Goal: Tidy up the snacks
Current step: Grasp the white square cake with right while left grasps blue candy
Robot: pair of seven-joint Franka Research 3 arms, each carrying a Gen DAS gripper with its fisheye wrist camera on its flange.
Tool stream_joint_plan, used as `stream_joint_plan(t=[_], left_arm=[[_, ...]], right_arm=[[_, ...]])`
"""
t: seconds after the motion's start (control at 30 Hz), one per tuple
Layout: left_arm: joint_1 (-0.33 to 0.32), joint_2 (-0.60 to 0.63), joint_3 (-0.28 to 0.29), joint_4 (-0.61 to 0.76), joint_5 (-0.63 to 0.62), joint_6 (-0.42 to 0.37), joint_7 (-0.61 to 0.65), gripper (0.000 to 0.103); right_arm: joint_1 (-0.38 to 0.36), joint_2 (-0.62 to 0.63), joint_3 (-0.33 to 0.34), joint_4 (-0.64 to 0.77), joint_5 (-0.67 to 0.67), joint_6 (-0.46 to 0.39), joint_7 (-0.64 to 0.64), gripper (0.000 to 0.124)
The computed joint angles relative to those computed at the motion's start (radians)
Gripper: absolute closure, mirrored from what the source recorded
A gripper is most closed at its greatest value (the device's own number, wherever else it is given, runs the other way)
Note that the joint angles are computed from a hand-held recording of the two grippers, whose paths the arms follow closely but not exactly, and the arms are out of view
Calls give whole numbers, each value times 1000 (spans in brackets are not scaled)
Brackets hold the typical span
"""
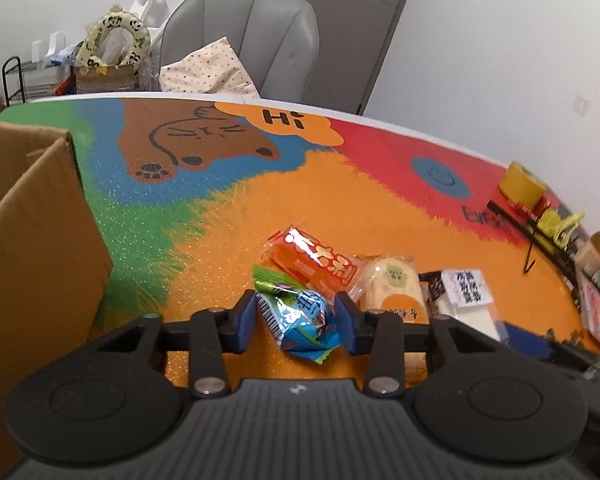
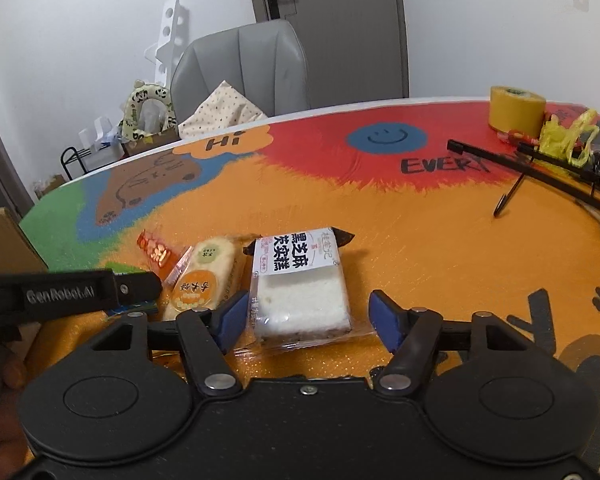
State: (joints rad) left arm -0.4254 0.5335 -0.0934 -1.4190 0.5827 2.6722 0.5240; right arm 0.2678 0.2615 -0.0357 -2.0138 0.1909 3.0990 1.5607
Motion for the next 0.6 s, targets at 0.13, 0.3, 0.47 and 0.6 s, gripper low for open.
stream_joint_plan(t=[0.13,0.3,0.47,0.6], left_arm=[[5,-11,-5,-15,-4,9,11,72],[28,-62,-35,-87,-35,53,52,77],[34,-118,-48,-157,-39,89,96,78],[33,-166,-51,-210,-30,104,99,78]], right_arm=[[52,-21,-58,-20,-52,-11,68,66],[196,-81,-223,-102,-241,26,295,78],[293,-133,-347,-170,-453,60,543,79],[368,-177,-445,-202,-669,73,760,79]])
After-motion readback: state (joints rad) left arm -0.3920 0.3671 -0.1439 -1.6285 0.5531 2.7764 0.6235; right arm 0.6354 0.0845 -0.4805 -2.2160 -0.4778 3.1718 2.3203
